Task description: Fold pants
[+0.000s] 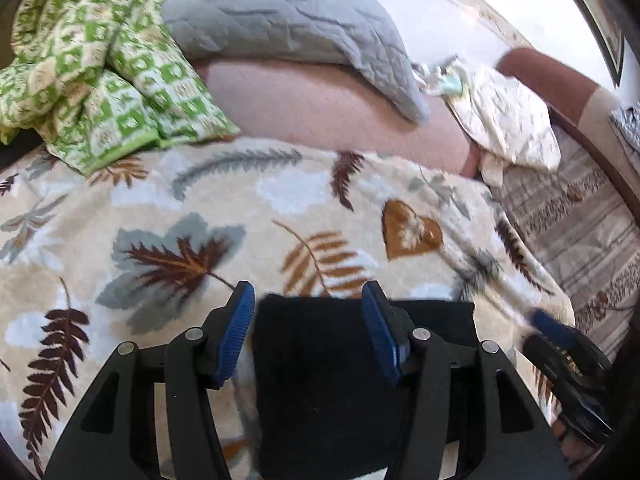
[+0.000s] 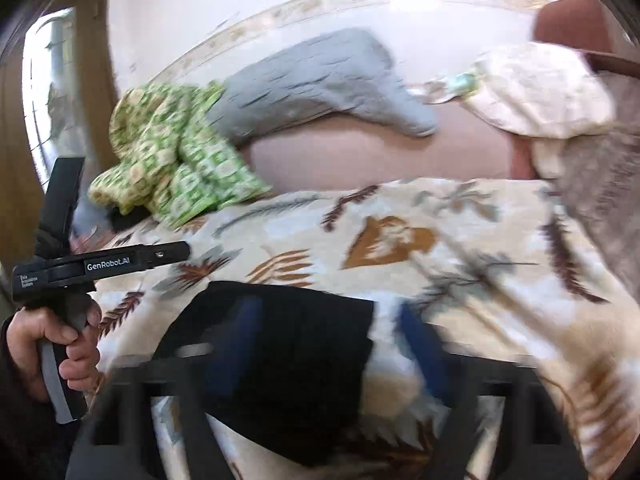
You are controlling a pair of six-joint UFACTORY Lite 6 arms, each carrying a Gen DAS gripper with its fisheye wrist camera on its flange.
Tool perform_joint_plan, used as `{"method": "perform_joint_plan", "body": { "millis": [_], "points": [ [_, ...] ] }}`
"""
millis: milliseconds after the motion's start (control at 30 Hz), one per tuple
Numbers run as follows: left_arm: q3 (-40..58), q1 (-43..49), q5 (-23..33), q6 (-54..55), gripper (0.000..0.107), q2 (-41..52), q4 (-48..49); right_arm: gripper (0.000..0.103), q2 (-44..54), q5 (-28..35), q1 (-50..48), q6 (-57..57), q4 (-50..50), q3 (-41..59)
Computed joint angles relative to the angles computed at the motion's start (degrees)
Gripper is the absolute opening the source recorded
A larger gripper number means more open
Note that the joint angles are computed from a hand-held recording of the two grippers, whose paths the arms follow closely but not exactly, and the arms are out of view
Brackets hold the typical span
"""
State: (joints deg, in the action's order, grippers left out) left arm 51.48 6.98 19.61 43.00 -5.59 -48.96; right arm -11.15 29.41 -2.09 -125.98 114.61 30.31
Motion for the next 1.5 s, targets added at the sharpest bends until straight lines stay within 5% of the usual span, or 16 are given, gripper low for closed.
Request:
{"method": "perform_joint_plan", "body": {
  "millis": [33, 67, 267, 300, 333, 367, 400, 467, 567, 667, 733, 833, 900, 967, 1267, 1500],
  "points": [
    [0.25, -0.71, 0.28, 0.35, 0.033, 0.75, 0.03, 0.007, 4.84, -1.53, 1.83, 2.24, -1.75, 3.65],
    [0.9, -2.01, 1.2, 0.17, 0.02, 2.11, 0.74, 0.0, 9.52, -3.27, 3.61, 2.64, -1.1, 6.78],
    [4.77, -3.81, 3.36, -8.47, 0.019, 9.67, 9.99, 0.001, 21.55, -6.96, 7.58, 2.04, 4.74, 13.9],
    [4.0, -2.57, 3.2, -7.27, 0.021, 8.25, 8.03, 0.004, 19.79, -3.5, 5.08, 7.06, 1.74, 12.31],
    [3.07, -1.18, 2.87, -6.79, 0.041, 6.84, 6.84, 0.009, 17.67, -0.59, 2.34, 10.85, -0.37, 10.33],
    [2.28, 0.71, 2.78, -6.22, 0.072, 5.94, 5.15, 0.038, 16.29, 4.19, -2.17, 15.34, -3.98, 8.69],
    [1.74, 2.81, 2.92, -4.54, 0.08, 5.78, 2.39, 0.066, 16.24, 8.48, -5.77, 17.57, -6.09, 7.76],
    [2.16, 7.69, 5.33, -4.93, 0.081, 7.86, -0.38, 0.067, 21.57, 17.16, -12.76, 26.22, -13.62, 10.26],
    [6.59, 15.17, 17.61, -2.38, 0.081, 17.59, -7.34, 0.062, 34.87, 28.27, -18.54, 38.3, -24.75, 17.92],
    [7.6, 17.07, 23.16, -0.78, 0.081, 21.63, -10.34, 0.05, 37.86, 24.86, -16.5, 40.27, -29.26, 20.23],
    [7.59, 16.82, 24.26, 0.36, 0.082, 21.72, -10.74, 0.052, 39.99, 28.92, -15.87, 40.88, -30.28, 21.71],
    [7.36, 15.98, 24.5, 1.34, 0.084, 21.65, -10.9, 0.05, 39.03, 25.27, -12.68, 36.94, -29.32, 20.82],
    [6.95, 15.12, 23.38, 1.01, 0.082, 20.7, -9.63, 0.045, 37.42, 24.31, -12.3, 33.49, -26.21, 18.47],
    [6.66, 15.2, 24.72, 2.31, 0.03, 20.1, -10.33, 0.038, 36.38, 24.48, -12.97, 31.61, -23.84, 16.51],
    [2.84, 6.19, 22.66, 7.69, 0.027, 13.08, -11.35, 0.031, 29.24, 27.79, -23.7, 32.79, -28.05, 13.63],
    [2.86, 2.58, 17.55, 6.05, 0.031, 12.87, -9.56, 0.04, 35.46, 26.57, -25.05, 38.71, -32.73, 17.45]
  ]
}}
